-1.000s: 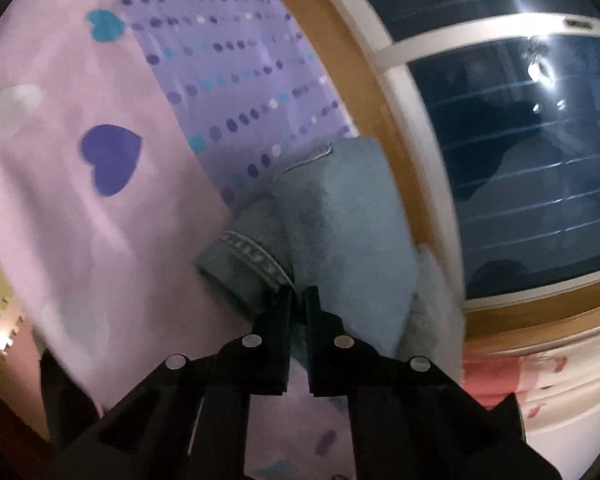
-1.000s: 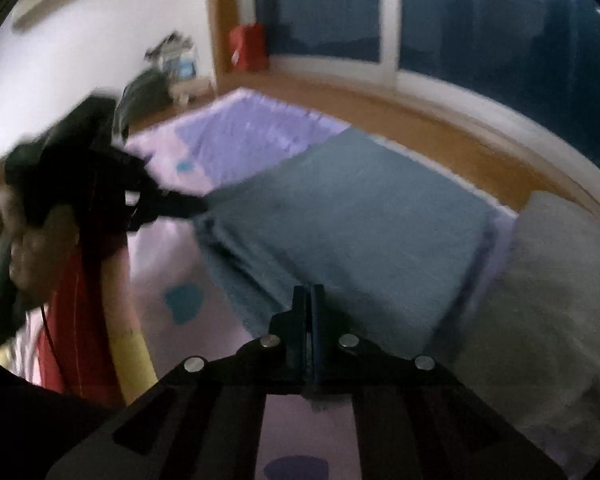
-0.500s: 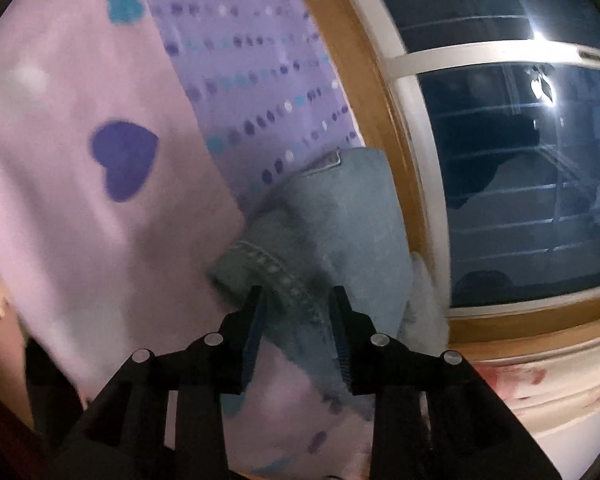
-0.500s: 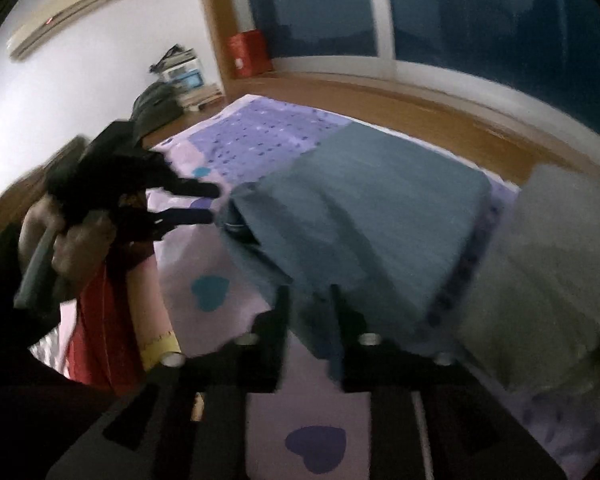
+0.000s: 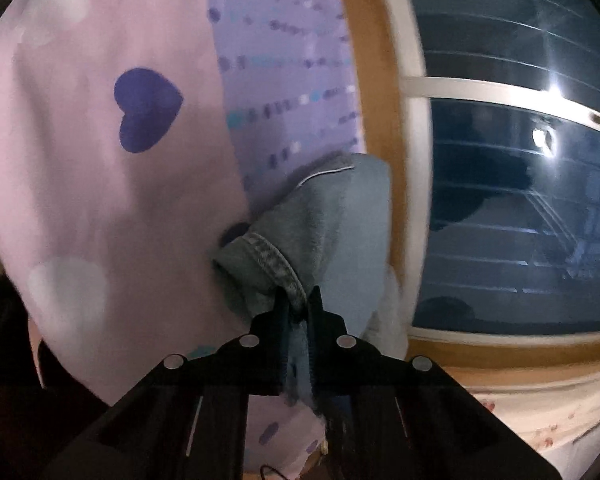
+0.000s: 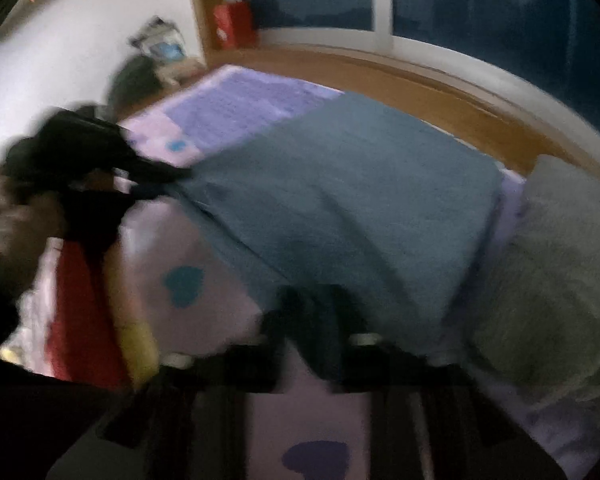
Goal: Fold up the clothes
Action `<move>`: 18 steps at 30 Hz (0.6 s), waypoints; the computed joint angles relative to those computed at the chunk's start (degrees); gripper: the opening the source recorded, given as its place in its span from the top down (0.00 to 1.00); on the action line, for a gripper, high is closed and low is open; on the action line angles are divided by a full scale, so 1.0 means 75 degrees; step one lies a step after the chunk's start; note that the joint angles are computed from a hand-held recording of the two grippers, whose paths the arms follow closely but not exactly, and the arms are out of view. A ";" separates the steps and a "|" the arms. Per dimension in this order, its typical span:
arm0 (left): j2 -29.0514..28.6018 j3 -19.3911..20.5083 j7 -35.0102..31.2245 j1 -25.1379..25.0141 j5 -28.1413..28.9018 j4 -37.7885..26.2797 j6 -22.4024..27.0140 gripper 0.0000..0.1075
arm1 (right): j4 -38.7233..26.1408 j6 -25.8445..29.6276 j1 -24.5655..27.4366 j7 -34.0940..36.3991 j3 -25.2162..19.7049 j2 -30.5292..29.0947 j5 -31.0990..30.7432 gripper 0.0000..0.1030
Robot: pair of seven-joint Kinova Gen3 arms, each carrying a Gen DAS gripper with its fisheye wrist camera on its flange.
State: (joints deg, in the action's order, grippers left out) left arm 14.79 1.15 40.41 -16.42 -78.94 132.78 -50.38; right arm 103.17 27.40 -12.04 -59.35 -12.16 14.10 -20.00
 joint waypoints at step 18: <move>0.0552 0.0113 -0.0553 -0.0344 -0.0426 -0.0070 -0.0225 0.94 | -0.0296 0.1772 0.0171 0.1041 -0.0105 -0.0002 -0.0132 0.97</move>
State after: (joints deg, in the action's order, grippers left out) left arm 18.93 2.00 36.26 -19.00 -82.14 132.26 -52.07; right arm 100.95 40.69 -10.76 -51.55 -12.94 14.09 -20.99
